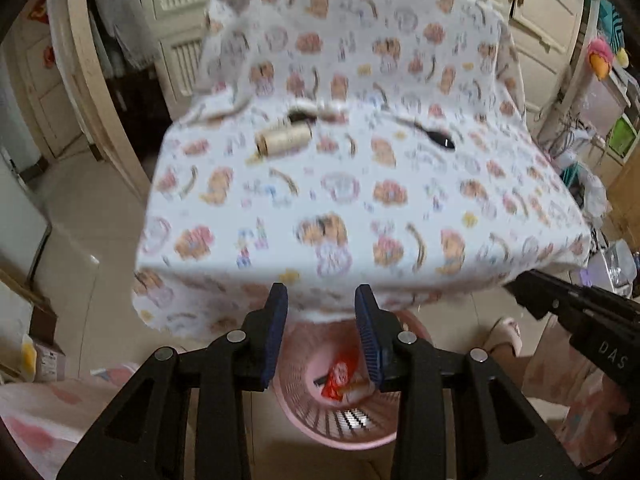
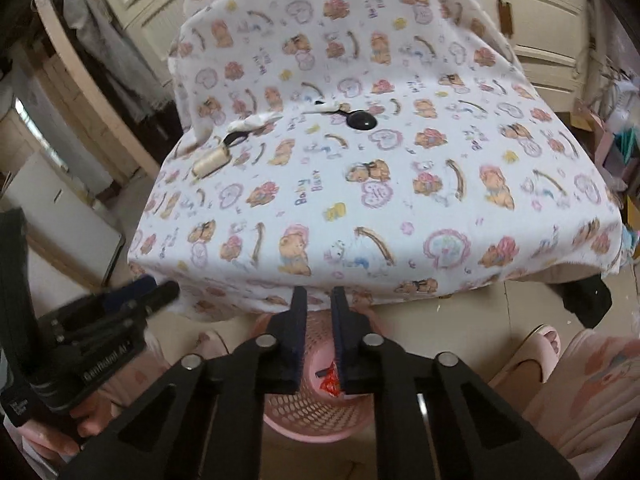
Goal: Collect trash
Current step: 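Raise both tools back toward the thread spool on the chair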
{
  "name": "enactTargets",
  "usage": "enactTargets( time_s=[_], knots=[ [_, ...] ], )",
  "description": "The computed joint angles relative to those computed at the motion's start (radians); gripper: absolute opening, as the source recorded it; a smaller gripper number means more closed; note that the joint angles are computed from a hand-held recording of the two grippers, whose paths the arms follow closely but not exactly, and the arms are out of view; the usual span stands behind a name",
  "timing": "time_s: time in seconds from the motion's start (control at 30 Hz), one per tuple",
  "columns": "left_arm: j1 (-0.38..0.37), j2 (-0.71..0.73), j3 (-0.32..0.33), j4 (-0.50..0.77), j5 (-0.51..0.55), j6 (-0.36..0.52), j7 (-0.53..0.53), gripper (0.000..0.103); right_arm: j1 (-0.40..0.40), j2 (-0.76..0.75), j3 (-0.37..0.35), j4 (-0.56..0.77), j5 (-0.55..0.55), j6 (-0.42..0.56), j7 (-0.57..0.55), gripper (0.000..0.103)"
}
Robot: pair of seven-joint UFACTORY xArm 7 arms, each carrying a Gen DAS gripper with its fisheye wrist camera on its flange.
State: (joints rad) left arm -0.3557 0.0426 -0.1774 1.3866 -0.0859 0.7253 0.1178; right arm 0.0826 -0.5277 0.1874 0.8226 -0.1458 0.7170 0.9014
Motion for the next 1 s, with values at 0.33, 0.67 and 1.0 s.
enactTargets(
  time_s=[0.33,0.67,1.0],
  knots=[
    [-0.005,0.059,-0.006,0.204,-0.004,-0.069,0.100,0.091,-0.045,0.015,-0.035,0.146,-0.063,0.033,-0.112,0.034],
    [-0.026,0.303,0.030,0.561,0.058,0.059,0.033,0.098,-0.103,0.123,-0.063,0.302,-0.143,0.030,-0.246,0.074],
    [-0.003,0.375,0.033,0.554,0.015,0.025,0.002,0.098,-0.144,0.182,-0.075,0.246,-0.184,0.003,-0.150,0.092]
  ],
)
